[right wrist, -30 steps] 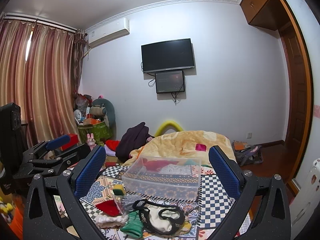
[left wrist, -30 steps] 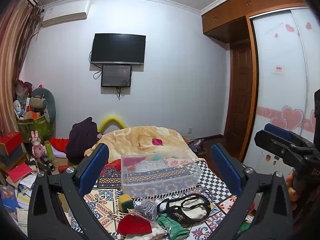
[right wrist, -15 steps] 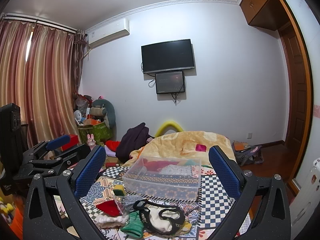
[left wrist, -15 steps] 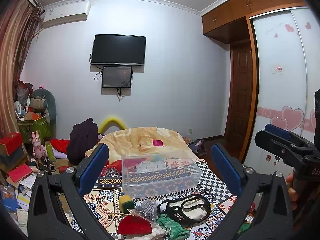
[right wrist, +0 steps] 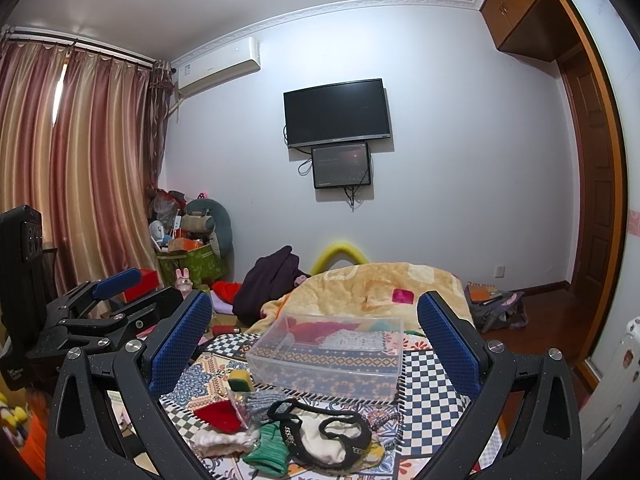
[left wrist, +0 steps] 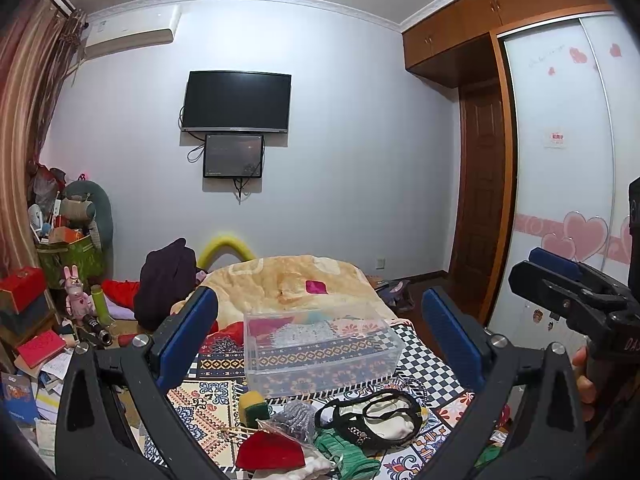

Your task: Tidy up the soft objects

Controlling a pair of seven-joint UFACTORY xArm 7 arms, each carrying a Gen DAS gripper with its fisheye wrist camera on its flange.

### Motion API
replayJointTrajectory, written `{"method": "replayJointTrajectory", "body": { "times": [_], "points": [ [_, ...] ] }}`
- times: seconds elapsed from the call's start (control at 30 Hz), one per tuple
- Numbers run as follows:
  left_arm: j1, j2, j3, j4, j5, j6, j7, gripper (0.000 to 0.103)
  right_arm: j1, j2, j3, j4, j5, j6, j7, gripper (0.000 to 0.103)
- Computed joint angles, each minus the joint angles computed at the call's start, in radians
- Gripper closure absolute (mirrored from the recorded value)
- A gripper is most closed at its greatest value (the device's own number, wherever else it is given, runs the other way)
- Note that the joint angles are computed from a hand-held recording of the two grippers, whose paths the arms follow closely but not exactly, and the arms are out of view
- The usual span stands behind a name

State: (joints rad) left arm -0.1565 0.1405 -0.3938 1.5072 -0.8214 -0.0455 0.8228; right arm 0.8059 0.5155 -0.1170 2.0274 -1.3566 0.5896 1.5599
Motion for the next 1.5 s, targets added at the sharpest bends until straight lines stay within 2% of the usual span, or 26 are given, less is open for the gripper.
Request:
{"method": "replayJointTrajectory", "body": {
  "times": [0.3,0.67,0.73,0.8,0.83,0.97,1.03,1.33,1.43,1.5],
  "points": [
    [0.007,-0.001,-0.014,0.000,-0.010,-0.006,0.012,0.000,0.005,0.002,-0.002,0.005,-0.002,0.004,0.000,0.000],
    [-0.010,-0.002,0.010,-0.005,0.024,-0.004,-0.022,0.000,0.003,0.008,0.002,0.011,0.015,0.005,-0.020,0.000],
    [-0.036,0.002,0.046,-0.012,0.085,-0.004,-0.083,0.000,0.000,0.011,-0.001,0.009,0.024,0.008,-0.023,0.000],
    [-0.073,0.012,0.104,-0.016,0.191,0.011,-0.191,0.000,-0.008,0.013,-0.001,0.002,0.046,0.012,-0.024,0.000],
    [-0.111,0.023,0.162,-0.012,0.277,0.034,-0.285,0.000,-0.015,0.013,0.000,-0.005,0.059,0.009,-0.025,0.000],
    [-0.178,0.089,0.291,0.049,0.501,0.143,-0.534,0.000,-0.064,0.034,0.018,-0.013,0.182,0.001,-0.063,0.000],
    [-0.189,0.126,0.326,0.080,0.576,0.185,-0.621,0.000,-0.092,0.050,0.024,-0.019,0.263,-0.019,-0.084,0.000],
    [-0.100,0.268,0.283,0.173,0.689,0.333,-0.744,0.000,-0.111,0.097,0.012,-0.058,0.468,-0.054,-0.221,0.002],
    [-0.084,0.322,0.275,0.225,0.704,0.382,-0.768,0.000,-0.114,0.109,0.012,-0.072,0.520,-0.066,-0.263,0.009],
    [-0.077,0.354,0.272,0.257,0.705,0.409,-0.782,0.000,-0.127,0.114,0.026,-0.084,0.570,-0.073,-0.309,0.018]
  ]
}}
